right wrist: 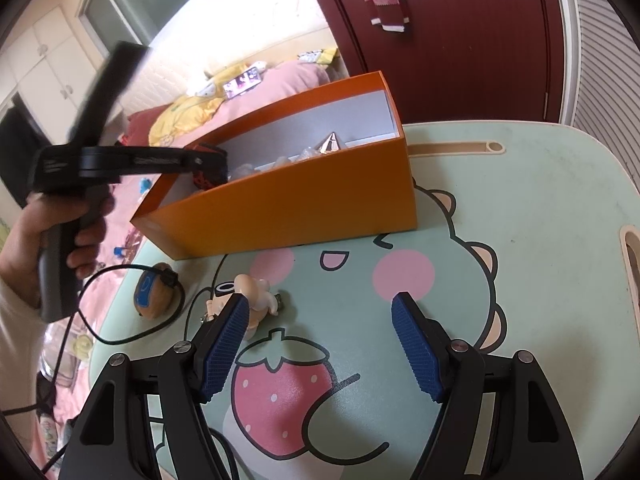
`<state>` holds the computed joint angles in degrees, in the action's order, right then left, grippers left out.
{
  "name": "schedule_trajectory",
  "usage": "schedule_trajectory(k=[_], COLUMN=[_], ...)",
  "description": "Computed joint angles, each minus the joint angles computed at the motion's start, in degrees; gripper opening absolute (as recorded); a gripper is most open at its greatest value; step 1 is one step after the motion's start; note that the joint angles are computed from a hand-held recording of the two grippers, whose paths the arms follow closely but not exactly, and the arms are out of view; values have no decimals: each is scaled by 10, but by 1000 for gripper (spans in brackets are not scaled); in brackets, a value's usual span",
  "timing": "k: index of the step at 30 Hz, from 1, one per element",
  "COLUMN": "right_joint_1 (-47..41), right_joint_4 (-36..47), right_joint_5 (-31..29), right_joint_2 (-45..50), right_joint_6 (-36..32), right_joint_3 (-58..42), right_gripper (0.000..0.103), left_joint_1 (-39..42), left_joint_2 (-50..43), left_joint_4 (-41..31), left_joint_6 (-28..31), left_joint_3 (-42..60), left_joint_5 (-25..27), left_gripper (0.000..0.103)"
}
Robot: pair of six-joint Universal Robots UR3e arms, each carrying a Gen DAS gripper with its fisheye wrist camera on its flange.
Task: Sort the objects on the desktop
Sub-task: 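Grasp the red-black pouch in the box and place it on the table with the left gripper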
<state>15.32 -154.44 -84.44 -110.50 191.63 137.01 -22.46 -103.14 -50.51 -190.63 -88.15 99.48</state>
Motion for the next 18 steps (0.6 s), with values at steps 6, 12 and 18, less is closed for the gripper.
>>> schedule_trajectory(k=[6, 12, 18], right_joint_1=[1, -2, 0], right_joint_4=[-3, -6, -9], right_joint_5=[-1, 1, 2], right_joint_2=[9, 14, 17], right_joint_6=[1, 0, 1], right_joint_3=[-5, -7, -8], right_gripper=[74, 74, 74], left_joint_1=[24, 49, 37], left_joint_2=[93, 219, 284], left_joint_4=[52, 48, 42], left_joint_6=[-41, -66, -77], left_joint_3=[-78, -155, -225], left_joint_5=[-70, -164, -205], left_gripper=[43, 43, 43])
